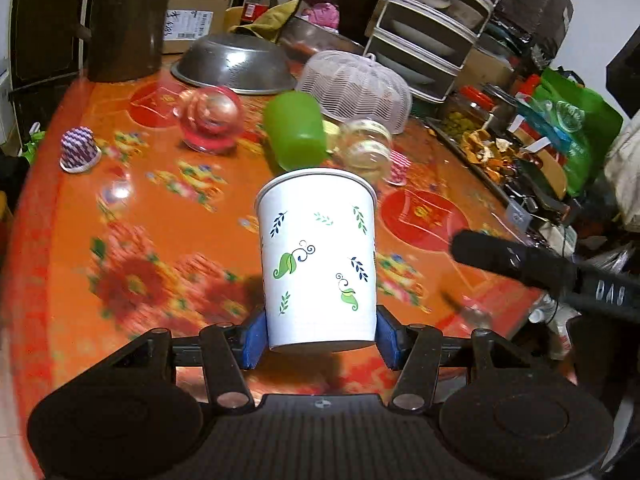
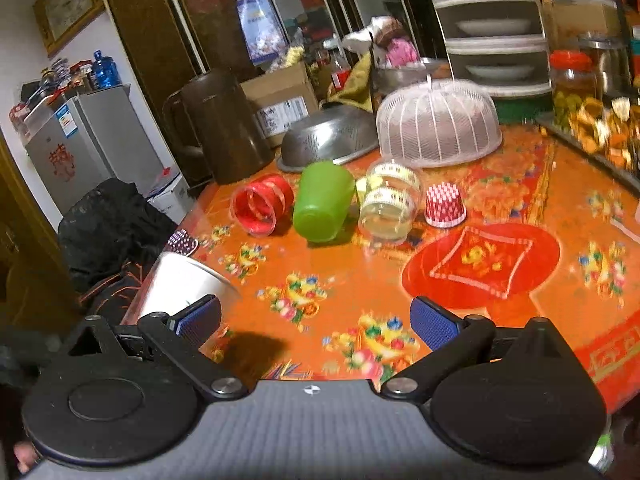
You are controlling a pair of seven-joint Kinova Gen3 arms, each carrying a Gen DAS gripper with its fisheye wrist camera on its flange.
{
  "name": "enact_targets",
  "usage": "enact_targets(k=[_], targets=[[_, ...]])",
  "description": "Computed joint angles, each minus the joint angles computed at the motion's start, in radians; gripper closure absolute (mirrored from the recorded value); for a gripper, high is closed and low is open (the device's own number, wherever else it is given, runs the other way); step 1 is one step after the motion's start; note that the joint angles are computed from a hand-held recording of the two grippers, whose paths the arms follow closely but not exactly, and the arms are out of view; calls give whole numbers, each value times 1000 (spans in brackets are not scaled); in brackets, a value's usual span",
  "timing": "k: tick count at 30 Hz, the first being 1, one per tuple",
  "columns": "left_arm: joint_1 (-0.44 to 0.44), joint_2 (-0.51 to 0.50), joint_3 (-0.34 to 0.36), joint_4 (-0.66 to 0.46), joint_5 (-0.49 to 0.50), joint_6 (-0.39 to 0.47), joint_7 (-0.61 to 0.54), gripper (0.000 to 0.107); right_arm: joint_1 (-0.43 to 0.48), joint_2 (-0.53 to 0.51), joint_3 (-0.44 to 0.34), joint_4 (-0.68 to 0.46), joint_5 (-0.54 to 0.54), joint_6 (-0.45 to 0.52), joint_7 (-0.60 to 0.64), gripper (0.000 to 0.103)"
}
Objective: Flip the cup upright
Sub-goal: 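Lift the cup with the left gripper while the right gripper grasps it too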
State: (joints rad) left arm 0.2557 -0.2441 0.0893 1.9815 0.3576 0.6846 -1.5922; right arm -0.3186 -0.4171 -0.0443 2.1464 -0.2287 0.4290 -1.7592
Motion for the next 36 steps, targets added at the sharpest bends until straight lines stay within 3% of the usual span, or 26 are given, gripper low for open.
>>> enact_targets(k=[5, 9, 14, 16, 21, 24, 36], targets=[[23, 60, 31, 7, 17, -15, 28, 49, -65, 47, 110, -72, -97, 153, 51, 1], [38, 65, 59, 19, 13, -30, 58, 49, -75, 116, 136, -132, -192, 258, 114, 1], [52, 37, 17, 48, 68, -25, 32, 49, -56, 205, 143, -200, -310, 376, 168, 1], [59, 34, -3, 55, 106, -17, -1, 49, -37, 227, 123, -220, -320, 394, 174, 3], [54, 26, -26, 73, 167, -12, -66, 49, 24, 279, 55, -276, -282, 455, 142, 23], [45, 25, -33, 80, 189, -11, -88, 49, 56, 292, 20, -284, -271, 461, 130, 28], [26, 16, -34, 88, 217, 0, -121, 49, 73, 305, -25, -306, -232, 460, 111, 33]])
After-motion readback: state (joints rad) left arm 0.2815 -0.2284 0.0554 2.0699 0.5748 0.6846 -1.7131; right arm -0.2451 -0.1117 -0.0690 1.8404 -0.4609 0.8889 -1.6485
